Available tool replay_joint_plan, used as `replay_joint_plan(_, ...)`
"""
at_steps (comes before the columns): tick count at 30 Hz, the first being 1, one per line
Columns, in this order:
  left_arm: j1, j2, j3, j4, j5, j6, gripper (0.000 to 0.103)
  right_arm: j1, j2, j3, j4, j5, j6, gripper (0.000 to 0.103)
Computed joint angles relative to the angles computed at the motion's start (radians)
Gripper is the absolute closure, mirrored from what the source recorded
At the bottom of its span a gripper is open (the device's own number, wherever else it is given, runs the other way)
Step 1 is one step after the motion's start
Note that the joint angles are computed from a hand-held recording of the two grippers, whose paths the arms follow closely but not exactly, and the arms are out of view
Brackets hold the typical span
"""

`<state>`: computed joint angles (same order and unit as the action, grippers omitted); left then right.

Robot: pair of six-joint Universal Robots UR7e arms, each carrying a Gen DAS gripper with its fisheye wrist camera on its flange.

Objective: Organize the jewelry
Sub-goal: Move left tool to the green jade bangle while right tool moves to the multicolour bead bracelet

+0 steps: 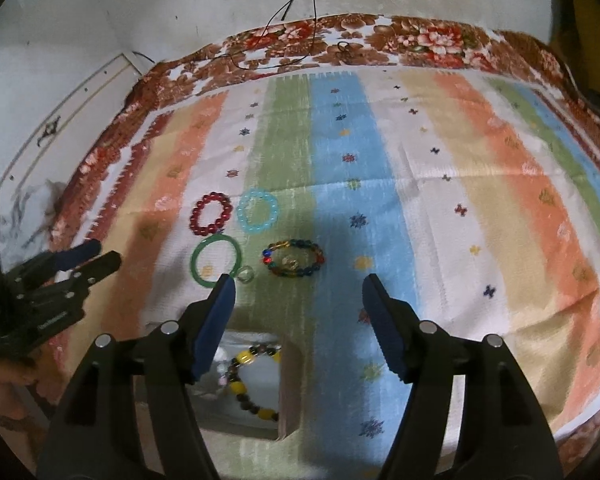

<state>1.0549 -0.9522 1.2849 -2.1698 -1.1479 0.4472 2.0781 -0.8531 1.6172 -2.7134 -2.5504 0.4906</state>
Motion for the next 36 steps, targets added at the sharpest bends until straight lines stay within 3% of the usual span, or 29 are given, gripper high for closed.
replay_joint_plan(18,0.007,0.093,-0.081,0.043,0.059,0.016,0.054,-0.072,0.03,-0.077,0.136,-0.037,0.023,0.037)
replay_joint_plan(30,0.014,0.167,-0.142,0.092,0.093,0.006,0.054,-0.109,0.044,-0.111,0.194,0.002,0.045,0.037)
replay_joint_plan(36,0.017,0.193,-0.157,0.123,0.101,-0.002,0.054,-0.138,0.048,-0.133,0.263,0.061,0.068,0.037)
